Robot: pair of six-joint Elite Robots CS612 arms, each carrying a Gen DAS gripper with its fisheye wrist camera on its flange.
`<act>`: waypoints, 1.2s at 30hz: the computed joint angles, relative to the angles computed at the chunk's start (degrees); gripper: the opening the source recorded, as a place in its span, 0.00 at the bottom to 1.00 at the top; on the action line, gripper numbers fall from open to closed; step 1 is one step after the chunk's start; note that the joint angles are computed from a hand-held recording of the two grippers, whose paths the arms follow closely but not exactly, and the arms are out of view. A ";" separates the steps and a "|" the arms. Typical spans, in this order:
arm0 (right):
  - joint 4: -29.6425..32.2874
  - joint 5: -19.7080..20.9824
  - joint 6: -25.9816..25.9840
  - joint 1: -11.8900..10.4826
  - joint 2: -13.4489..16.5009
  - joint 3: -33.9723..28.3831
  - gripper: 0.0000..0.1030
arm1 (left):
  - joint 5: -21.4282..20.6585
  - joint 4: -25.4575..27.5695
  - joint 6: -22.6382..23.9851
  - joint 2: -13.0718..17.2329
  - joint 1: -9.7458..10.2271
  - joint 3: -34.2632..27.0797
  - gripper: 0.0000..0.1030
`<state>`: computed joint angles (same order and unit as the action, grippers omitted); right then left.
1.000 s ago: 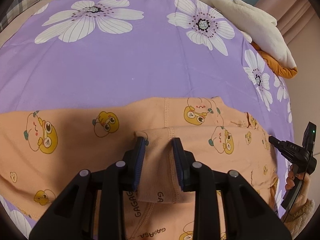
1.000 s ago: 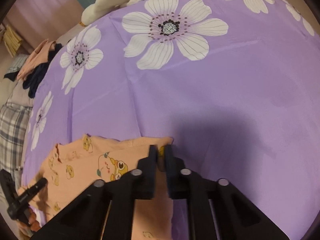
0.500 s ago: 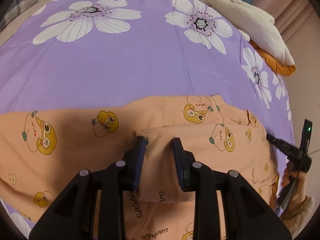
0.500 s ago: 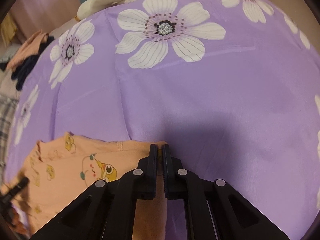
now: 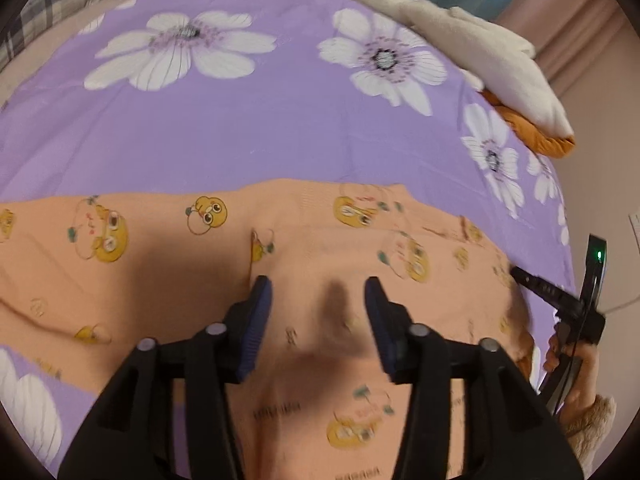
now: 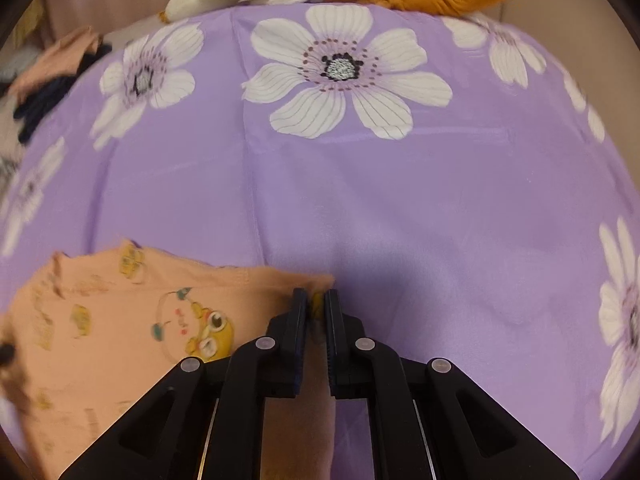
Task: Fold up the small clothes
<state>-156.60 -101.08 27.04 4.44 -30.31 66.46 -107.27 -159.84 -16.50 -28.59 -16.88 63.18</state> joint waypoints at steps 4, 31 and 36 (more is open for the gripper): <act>-3.06 1.66 2.04 0.17 -2.87 3.88 0.49 | -0.01 -4.63 -1.00 -3.09 0.22 4.75 0.73; -25.78 -15.64 1.27 11.34 -10.27 20.39 0.94 | 9.84 -27.36 -13.14 -13.61 0.79 28.70 0.99; -27.46 -17.74 -1.34 12.47 -9.98 20.69 0.94 | 10.71 -26.83 -12.66 -13.83 0.81 29.37 0.99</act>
